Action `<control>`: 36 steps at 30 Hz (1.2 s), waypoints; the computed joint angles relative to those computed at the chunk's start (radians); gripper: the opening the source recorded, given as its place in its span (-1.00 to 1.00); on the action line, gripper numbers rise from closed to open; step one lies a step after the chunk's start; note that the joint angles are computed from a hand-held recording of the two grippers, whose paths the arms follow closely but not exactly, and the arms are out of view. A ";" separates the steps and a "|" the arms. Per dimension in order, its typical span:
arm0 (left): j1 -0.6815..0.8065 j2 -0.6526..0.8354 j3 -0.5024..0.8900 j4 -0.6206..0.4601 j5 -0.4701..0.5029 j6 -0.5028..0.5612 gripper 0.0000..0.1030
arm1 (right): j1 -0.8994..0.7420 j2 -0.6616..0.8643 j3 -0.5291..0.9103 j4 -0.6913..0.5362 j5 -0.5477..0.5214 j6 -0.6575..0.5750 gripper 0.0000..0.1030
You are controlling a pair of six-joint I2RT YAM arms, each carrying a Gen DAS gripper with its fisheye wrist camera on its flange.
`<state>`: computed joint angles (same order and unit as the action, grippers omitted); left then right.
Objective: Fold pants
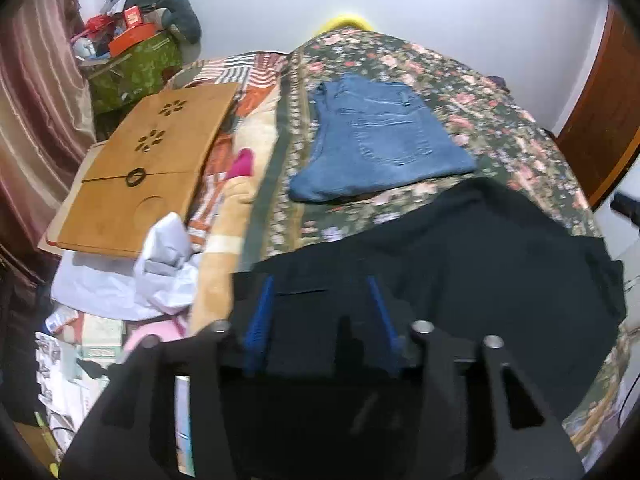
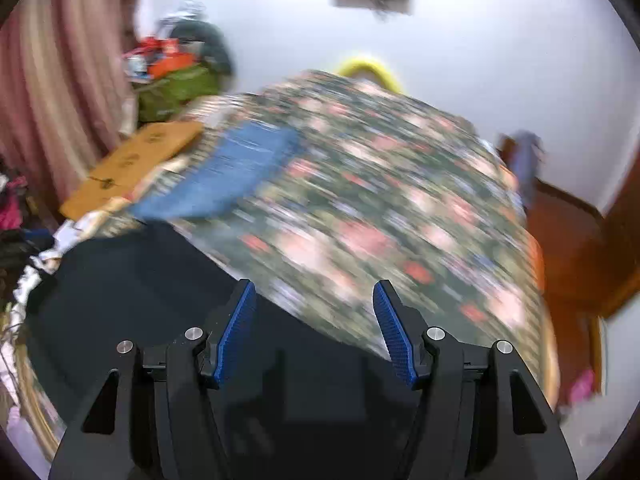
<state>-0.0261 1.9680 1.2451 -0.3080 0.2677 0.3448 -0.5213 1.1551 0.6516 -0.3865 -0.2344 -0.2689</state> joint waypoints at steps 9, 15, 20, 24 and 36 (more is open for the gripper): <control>-0.230 -0.047 -0.042 0.004 -0.080 -0.089 0.19 | -0.563 0.138 -0.015 0.031 -0.144 -0.245 0.11; -0.349 -0.026 -0.075 0.003 -0.125 -0.095 0.19 | -0.633 0.320 -0.028 0.120 -0.149 -0.298 0.05; -0.425 -0.041 -0.170 0.110 -0.218 -0.083 0.26 | -0.678 0.455 0.010 0.119 -0.190 -0.333 -0.21; -0.438 -0.046 -0.198 0.152 -0.246 -0.085 0.29 | -0.696 0.493 0.034 0.114 -0.221 -0.324 -0.22; -0.414 -0.035 -0.200 0.165 -0.218 -0.127 0.41 | -0.696 0.542 0.065 0.117 -0.235 -0.279 -0.60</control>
